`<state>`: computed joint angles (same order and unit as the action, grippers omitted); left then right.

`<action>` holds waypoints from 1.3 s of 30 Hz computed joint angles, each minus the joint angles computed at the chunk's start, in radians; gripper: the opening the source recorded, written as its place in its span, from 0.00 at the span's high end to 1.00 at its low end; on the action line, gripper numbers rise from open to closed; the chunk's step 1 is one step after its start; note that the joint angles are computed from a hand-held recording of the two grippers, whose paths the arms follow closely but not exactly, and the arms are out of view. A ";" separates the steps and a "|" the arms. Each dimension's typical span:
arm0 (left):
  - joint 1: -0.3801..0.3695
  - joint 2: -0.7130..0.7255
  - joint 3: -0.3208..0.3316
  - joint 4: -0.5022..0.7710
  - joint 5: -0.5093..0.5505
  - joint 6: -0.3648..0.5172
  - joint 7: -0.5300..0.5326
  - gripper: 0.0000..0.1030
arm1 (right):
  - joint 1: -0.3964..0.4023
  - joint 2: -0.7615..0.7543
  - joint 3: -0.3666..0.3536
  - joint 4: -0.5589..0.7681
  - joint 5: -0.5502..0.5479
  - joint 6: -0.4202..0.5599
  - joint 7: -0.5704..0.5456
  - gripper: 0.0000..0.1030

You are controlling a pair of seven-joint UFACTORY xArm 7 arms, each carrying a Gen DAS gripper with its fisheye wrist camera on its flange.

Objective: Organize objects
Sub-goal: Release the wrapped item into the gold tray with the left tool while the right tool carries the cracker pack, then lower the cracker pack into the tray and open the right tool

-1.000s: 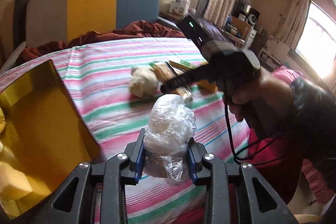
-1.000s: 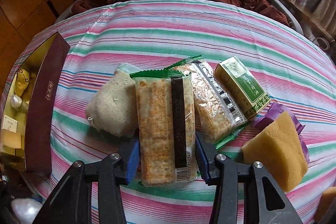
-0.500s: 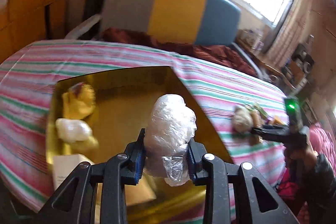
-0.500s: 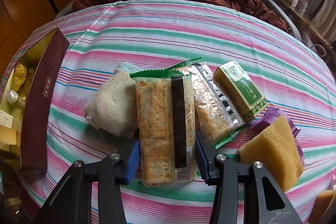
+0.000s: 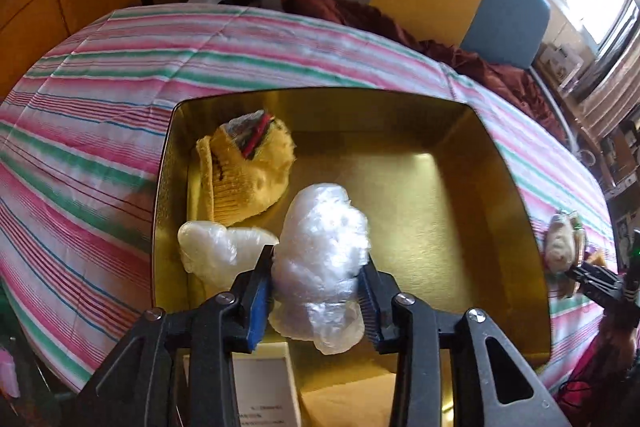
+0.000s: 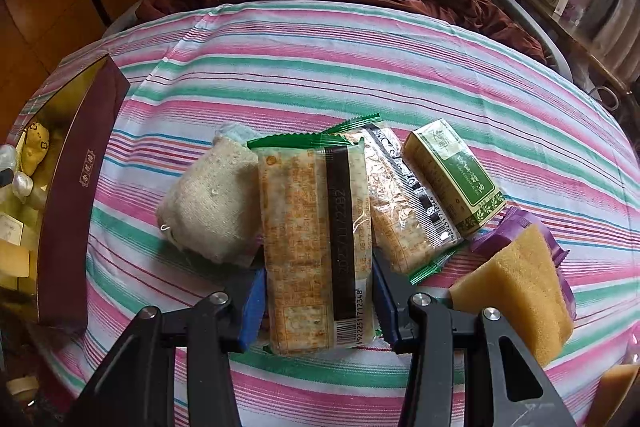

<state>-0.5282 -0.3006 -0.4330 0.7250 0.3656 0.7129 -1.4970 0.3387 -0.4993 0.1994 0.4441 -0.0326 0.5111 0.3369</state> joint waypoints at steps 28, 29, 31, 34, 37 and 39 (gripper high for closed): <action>-0.024 -0.279 -0.256 -0.021 0.101 0.301 -0.260 0.57 | 0.238 0.087 0.084 0.239 0.136 -0.115 0.045 0.54; -0.027 -0.283 -0.259 -0.025 0.098 0.302 -0.268 0.58 | 0.255 0.145 0.097 0.286 0.140 -0.118 0.040 0.54; -0.036 -0.297 -0.261 -0.037 0.089 0.304 -0.284 0.58 | 0.251 0.259 0.149 0.383 0.090 -0.103 0.072 0.54; -0.051 -0.327 -0.257 -0.061 0.067 0.305 -0.303 0.58 | 0.263 0.439 0.179 0.526 0.020 -0.051 0.138 0.54; -0.058 -0.358 -0.253 -0.082 0.049 0.307 -0.313 0.58 | 0.311 0.605 0.161 0.665 -0.126 0.057 0.284 0.54; -0.056 -0.368 -0.254 -0.090 0.041 0.308 -0.316 0.58 | 0.347 0.678 0.137 0.723 -0.149 0.096 0.331 0.54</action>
